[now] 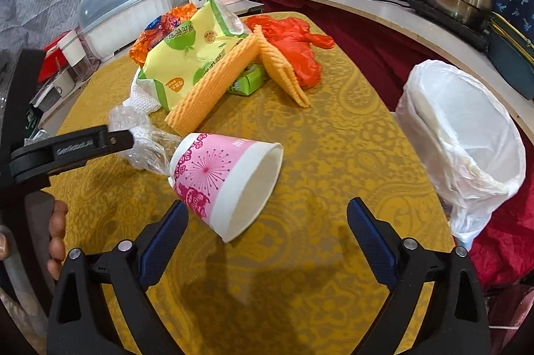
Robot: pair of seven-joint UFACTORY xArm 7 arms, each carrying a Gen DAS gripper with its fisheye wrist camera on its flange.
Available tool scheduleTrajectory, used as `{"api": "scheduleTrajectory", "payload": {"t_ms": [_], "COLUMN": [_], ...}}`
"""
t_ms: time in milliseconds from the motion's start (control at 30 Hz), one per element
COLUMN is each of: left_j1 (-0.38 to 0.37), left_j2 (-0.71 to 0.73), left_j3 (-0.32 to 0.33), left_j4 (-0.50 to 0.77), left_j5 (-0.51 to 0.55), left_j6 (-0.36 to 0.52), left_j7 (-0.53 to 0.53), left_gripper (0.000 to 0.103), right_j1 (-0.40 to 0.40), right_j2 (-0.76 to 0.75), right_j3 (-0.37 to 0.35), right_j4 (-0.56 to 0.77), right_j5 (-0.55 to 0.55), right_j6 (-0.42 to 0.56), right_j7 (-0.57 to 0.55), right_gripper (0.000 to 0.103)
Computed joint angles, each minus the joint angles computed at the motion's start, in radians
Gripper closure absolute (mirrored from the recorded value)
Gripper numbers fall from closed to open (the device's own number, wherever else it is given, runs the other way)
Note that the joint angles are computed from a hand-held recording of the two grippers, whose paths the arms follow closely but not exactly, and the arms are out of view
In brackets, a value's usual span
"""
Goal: Collect trash
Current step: 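Grasp the pink paper cup with the right tool while the left grasps the clear plastic bag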
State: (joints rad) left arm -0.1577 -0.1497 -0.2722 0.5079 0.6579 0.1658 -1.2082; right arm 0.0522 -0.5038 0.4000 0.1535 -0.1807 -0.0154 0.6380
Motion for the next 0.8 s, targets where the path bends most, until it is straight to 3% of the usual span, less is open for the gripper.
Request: {"api": "scheduleTrajectory", "payload": {"t_ms": [100, 200, 267, 333, 367, 467, 533, 700, 800], "left_j1": [0.014, -0.017, -0.042, -0.072, -0.087, -0.118, -0.127, -0.119, -0.104], "left_j2": [0.073, 0.138, 0.171, 0.182, 0.176, 0.164, 0.148, 0.084, 0.043], "left_j3": [0.0, 0.034, 0.053, 0.083, 0.096, 0.123, 0.127, 0.096, 0.056], "left_j4": [0.059, 0.103, 0.112, 0.123, 0.12, 0.104, 0.082, 0.044, 0.028], "left_j5": [0.073, 0.092, 0.028, 0.078, 0.11, 0.099, 0.066, 0.12, 0.134], "left_j6": [-0.009, -0.017, -0.028, -0.019, -0.018, -0.035, -0.052, -0.045, -0.039], "left_j7": [-0.051, -0.063, 0.013, -0.02, -0.036, -0.017, 0.017, -0.035, -0.056], "left_gripper": [0.007, 0.011, 0.029, 0.035, 0.044, 0.054, 0.059, 0.064, 0.065], "right_j1": [0.014, 0.023, 0.039, 0.061, 0.073, 0.119, 0.189, 0.318, 0.26], "right_j2": [0.064, 0.125, 0.154, 0.187, 0.202, 0.24, 0.253, 0.226, 0.17], "right_j3": [-0.025, -0.038, -0.052, -0.068, -0.074, -0.109, -0.174, -0.297, -0.236], "right_j4": [0.026, 0.058, 0.068, 0.079, 0.084, 0.093, 0.091, 0.067, 0.042], "right_j5": [0.001, 0.008, 0.013, 0.022, 0.027, 0.044, 0.061, 0.106, 0.118], "right_j6": [-0.026, -0.037, -0.048, -0.061, -0.065, -0.087, -0.105, -0.124, -0.117], "right_j7": [-0.017, -0.041, -0.059, -0.079, -0.088, -0.119, -0.145, -0.203, -0.201], "right_gripper": [0.019, 0.022, 0.027, 0.034, 0.039, 0.056, 0.069, 0.1, 0.1]}}
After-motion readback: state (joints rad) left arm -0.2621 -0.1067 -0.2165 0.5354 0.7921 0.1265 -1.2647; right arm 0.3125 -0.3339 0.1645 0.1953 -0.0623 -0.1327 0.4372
